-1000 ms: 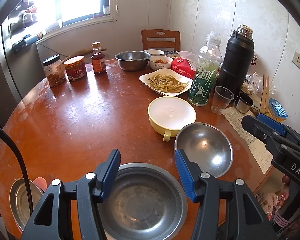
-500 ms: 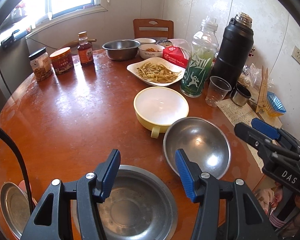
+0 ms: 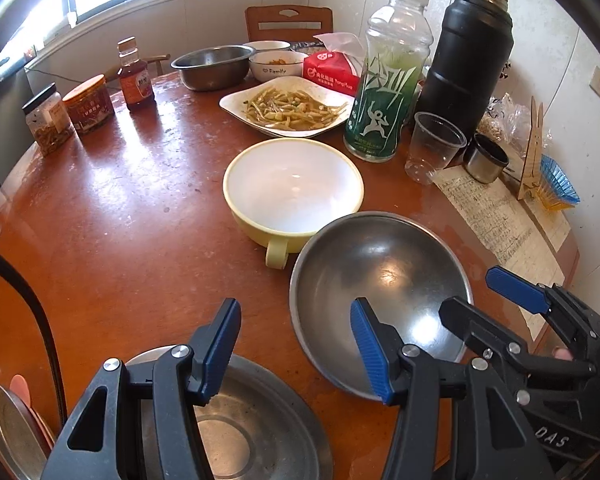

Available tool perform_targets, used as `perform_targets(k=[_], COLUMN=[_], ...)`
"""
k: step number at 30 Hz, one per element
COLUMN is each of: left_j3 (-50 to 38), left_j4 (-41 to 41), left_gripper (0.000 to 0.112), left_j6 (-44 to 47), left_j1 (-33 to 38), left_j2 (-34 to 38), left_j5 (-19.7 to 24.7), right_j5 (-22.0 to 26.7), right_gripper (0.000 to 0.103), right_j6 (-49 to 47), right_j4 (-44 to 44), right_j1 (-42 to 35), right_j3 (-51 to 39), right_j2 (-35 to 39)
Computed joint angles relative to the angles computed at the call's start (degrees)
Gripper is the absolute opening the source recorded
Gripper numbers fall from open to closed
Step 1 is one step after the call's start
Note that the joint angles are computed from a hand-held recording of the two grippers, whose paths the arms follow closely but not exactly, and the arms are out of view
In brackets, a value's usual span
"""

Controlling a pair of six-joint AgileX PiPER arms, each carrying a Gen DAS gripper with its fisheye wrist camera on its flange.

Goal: Organize plates and bowls
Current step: 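Grasp the large steel bowl rim with the left tool and lift, then carry the large steel bowl over the medium steel bowl and lower it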

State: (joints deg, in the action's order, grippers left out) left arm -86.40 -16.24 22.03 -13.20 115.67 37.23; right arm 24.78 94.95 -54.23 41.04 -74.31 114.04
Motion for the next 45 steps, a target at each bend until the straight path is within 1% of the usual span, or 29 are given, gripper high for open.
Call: perform_targets(k=[1, 2, 3, 5, 7, 9, 11, 14, 16, 17, 21, 27, 31, 40, 45], left_j3=[-0.28, -0.40, -0.59, -1.44, -2.38, -2.63, -3.54, -3.20, -3.51, -3.57, -4.02, -3.08, -1.88, 2.82, 5.97], left_j4=[-0.82, -1.59, -3.33, -5.90, -6.23, -6.26, -6.54, -3.69, -3.38, -3.64, -5.17, -7.79, -9.05, -13.57, -15.48], left_gripper=[0.057, 0.057, 0.057, 0.057, 0.055, 0.055, 0.051, 0.048, 0.046, 0.046, 0.046, 0.046, 0.046, 0.046, 0.046], left_j6=[0.65, 1.38, 2.57, 4.60, 4.43, 4.50, 4.48, 2.34, 1.88, 1.97, 2.80, 5.15, 6.44, 10.91, 13.53], left_j1=[-0.02, 0.00, 0.22, 0.55, 0.45, 0.16, 0.01, -1.04, -1.06, -0.91, -0.23, 0.90, 1.74, 5.50, 7.87], left_j2=[0.38, 0.53, 0.84, 1.64, 2.42, 2.80, 3.72, 3.66, 3.78, 3.76, 3.68, 1.62, -0.13, -5.86, -9.02], left_j5=[0.26, 0.38, 0.64, 2.10, 3.33, 3.33, 4.56, 3.20, 3.38, 3.55, 4.60, 4.80, 4.56, 3.97, 3.12], right_j5=[0.42, 0.89, 0.42, -0.12, 0.01, -0.21, -0.51, -1.16, -0.53, 0.37, 1.53, 1.78, 3.08, 5.72, 7.29], right_gripper=[0.070, 0.064, 0.061, 0.049, 0.045, 0.041, 0.035, 0.024, 0.021, 0.021, 0.021, 0.021, 0.021, 0.021, 0.021], right_j6=[-0.13, -0.66, -1.43, -3.14, -4.53, -3.58, -4.58, -7.61, -8.84, -9.45, -10.64, -9.13, -8.61, -8.73, -10.68], right_j4=[-0.04, 0.50, 1.29, 3.00, 4.27, 3.49, 4.36, 6.68, 7.56, 8.11, 8.99, 7.29, 6.21, 4.28, 4.76], right_j1=[0.09, 0.10, -0.22, -0.69, -1.07, -1.26, -1.57, -1.78, -1.57, -1.43, -1.36, -1.06, -0.23, 2.47, 4.28], right_j3=[-0.24, -0.68, -0.85, -1.34, -2.06, -2.10, -2.58, -3.62, -4.57, -5.24, -6.25, -6.22, -7.24, -10.62, -13.90], right_j2=[0.27, 0.59, 0.78, 1.20, 1.70, 1.93, 2.41, 3.17, 3.59, 3.85, 3.85, 2.48, 2.15, 1.34, 2.24])
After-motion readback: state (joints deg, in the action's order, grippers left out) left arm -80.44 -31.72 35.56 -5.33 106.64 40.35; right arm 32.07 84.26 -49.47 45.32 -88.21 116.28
